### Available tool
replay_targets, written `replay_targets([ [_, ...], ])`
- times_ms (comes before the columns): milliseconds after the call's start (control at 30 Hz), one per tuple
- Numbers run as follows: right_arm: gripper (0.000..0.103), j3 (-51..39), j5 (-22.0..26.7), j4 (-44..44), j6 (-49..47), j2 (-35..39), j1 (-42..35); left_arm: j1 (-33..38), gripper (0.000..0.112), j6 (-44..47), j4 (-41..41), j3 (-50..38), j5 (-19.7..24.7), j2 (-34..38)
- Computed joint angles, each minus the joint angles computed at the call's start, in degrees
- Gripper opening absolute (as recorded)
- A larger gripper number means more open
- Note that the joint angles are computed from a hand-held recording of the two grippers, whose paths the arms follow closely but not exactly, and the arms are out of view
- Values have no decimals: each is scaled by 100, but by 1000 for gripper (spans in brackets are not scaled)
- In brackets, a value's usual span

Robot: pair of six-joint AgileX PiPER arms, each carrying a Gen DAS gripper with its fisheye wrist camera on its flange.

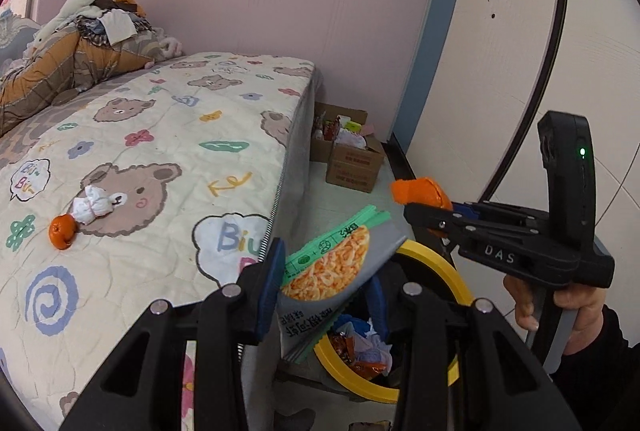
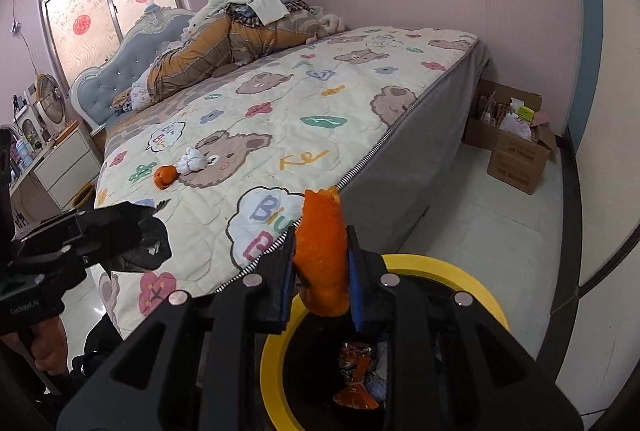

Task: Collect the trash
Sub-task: 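Carry the snack packet and orange over the yellow-rimmed bin with both tools, then open both tools to drop the snack packet and orange into the bin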

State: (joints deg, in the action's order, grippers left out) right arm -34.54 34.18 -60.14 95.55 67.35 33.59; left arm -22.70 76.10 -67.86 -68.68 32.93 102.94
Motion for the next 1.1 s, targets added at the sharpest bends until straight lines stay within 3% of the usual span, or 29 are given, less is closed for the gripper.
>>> replay_targets([
  [333,22,657,277,313,-51,-694,109,-679,36,-365,449,124,40,256],
  [633,24,1079,-596,486,-283,-703,-702,-1006,36,-945,1134,42,286,674],
  [900,28,1372,-1073,551,-305,-755,-1211,-1019,45,-866,1030,72,382,738],
  [1100,43,1435,-1106,640,-355,-887,-1371,-1010,54,-812,1005,78,428,742],
])
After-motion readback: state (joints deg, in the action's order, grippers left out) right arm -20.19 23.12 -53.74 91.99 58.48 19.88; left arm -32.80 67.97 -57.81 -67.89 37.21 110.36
